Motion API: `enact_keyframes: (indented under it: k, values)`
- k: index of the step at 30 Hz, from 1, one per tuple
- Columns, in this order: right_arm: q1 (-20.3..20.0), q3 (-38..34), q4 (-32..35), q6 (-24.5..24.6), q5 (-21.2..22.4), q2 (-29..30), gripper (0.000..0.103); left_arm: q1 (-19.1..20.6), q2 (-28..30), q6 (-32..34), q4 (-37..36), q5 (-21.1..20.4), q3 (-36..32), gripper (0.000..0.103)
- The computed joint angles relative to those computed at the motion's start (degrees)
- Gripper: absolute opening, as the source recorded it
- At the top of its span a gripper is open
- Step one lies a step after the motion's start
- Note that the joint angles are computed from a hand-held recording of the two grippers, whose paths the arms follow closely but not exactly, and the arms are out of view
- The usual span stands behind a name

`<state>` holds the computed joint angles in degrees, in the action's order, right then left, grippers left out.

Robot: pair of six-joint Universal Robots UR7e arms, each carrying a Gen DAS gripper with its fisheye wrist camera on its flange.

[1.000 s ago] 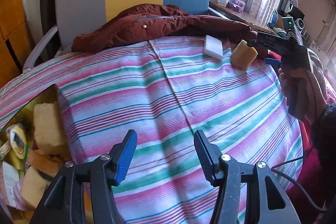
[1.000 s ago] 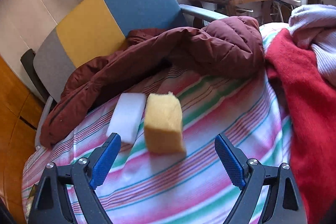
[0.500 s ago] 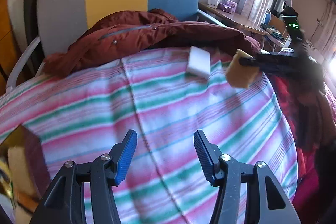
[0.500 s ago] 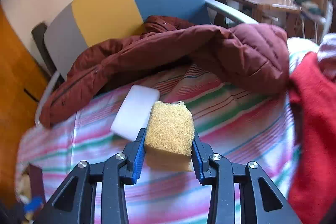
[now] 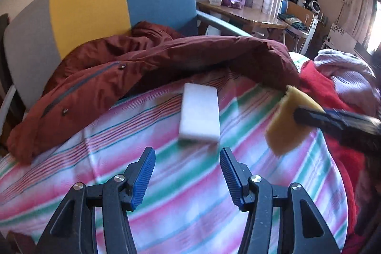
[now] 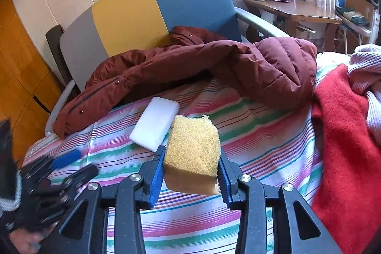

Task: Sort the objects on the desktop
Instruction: 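Grasp the white rectangular block with the left tool while the right tool holds the sponge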

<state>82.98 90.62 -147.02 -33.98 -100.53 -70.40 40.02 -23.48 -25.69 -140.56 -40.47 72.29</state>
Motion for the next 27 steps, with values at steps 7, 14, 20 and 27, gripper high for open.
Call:
enact_keyframes:
  k: [7,14,20,27]
  values:
    - [-0.3,-0.8,1.9,1.0,1.3,-0.4,0.042,2.5,7.9,5.3,6.8,-0.6,-13.9,0.062]
    - [-0.2,-1.0,2.3,1.1,0.9,-0.4,0.043,3.9,13.8,8.8,14.3,0.2,-24.2,0.067]
    - [0.0,-0.6,1.8,0.4,0.2,-0.3,0.043,4.9,17.5,8.9,20.6,0.9,-30.9,0.067]
    - [0.0,-0.1,2.6,-1.3,0.2,-0.2,0.043,5.4,12.5,1.9,12.4,-1.1,-21.3,0.057]
